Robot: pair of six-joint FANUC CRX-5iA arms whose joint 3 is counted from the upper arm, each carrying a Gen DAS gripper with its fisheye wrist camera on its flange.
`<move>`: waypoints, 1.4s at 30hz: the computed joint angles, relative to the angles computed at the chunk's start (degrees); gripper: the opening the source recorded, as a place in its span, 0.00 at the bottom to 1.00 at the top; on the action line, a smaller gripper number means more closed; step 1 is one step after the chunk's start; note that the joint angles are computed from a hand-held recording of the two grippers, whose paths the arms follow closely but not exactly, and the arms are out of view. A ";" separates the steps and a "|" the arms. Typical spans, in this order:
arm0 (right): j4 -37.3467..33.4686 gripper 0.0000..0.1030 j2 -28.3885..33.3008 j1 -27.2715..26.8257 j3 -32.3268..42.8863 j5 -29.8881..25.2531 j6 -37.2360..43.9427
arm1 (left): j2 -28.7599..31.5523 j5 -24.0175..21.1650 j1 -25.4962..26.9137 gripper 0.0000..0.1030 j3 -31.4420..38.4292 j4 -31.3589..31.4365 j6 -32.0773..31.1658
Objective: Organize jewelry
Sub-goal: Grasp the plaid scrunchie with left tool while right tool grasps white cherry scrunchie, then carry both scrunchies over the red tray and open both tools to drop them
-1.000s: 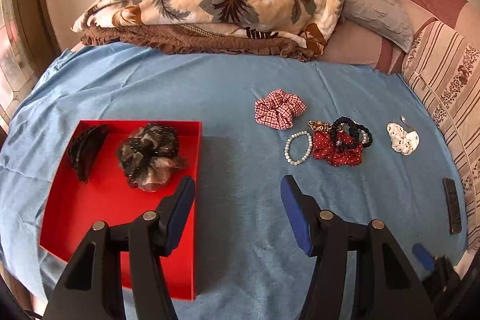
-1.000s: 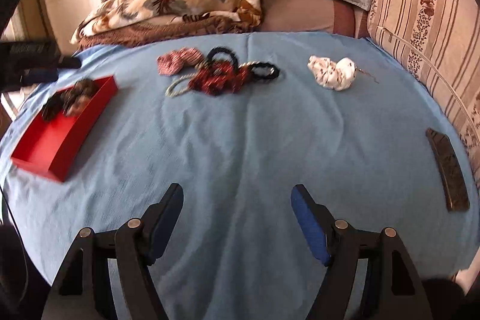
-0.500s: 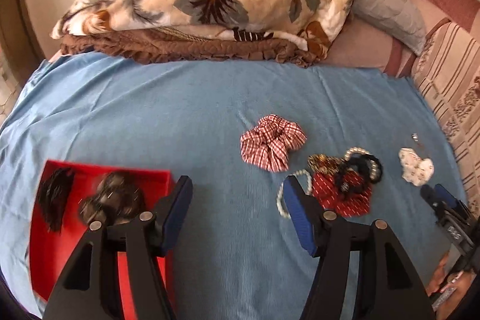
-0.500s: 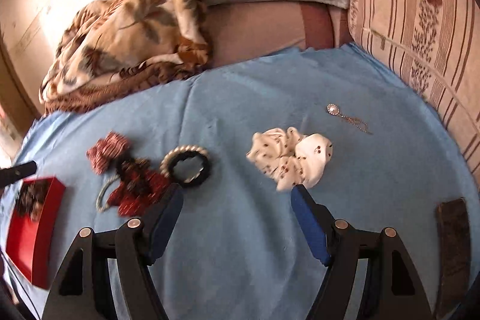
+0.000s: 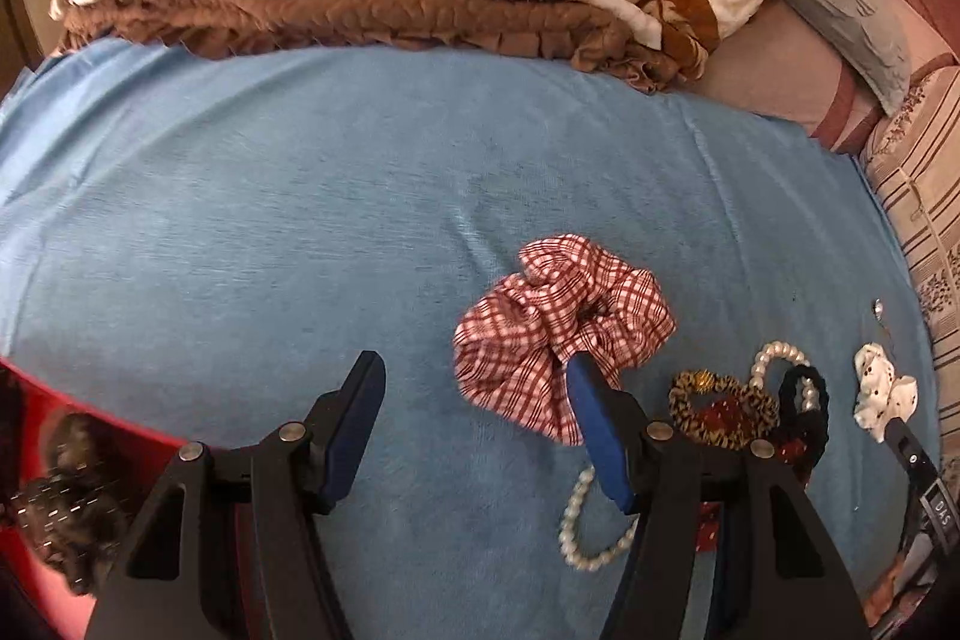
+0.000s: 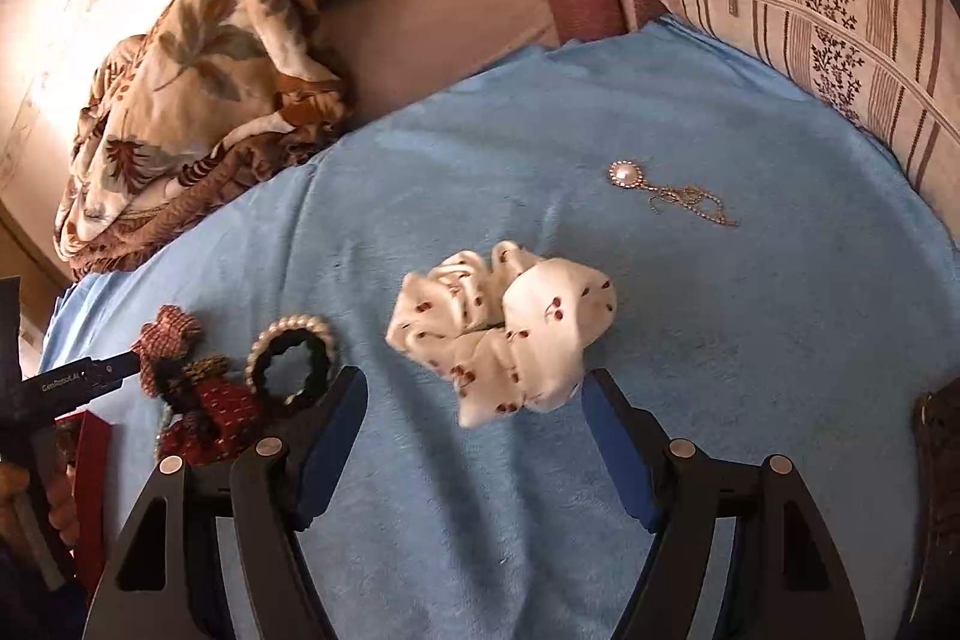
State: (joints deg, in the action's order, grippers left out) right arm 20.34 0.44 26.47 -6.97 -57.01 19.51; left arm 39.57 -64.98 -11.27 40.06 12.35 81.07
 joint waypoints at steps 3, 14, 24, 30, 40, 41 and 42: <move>0.55 0.76 0.67 -0.38 -0.05 0.61 0.45 | 1.33 -0.30 -0.07 0.60 1.00 1.49 -0.76; -4.86 0.20 2.01 -2.70 0.55 4.04 3.74 | 3.95 -2.51 -0.77 0.08 3.52 4.52 -2.16; 2.79 0.13 -0.65 -0.41 -1.38 5.25 -2.70 | -5.37 2.89 -0.30 0.08 -7.15 6.99 -7.42; 1.90 0.13 -1.73 -0.50 -1.44 6.76 -3.30 | -12.35 6.83 0.27 0.08 -14.79 9.56 -9.85; 2.10 0.13 -2.92 0.37 -2.20 8.29 -3.75 | -19.28 9.75 -0.64 0.08 -22.07 11.02 -12.75; 2.19 0.13 -3.10 0.48 -2.34 8.34 -3.69 | -19.63 9.76 -0.65 0.08 -22.52 11.23 -13.13; 2.37 0.13 -3.30 0.72 -2.51 8.42 -3.81 | -20.09 9.72 -0.69 0.08 -23.00 11.39 -13.44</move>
State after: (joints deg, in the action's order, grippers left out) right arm 22.71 -2.86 27.19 -9.48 -48.59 15.70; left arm 19.48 -55.26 -11.97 17.06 23.74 67.63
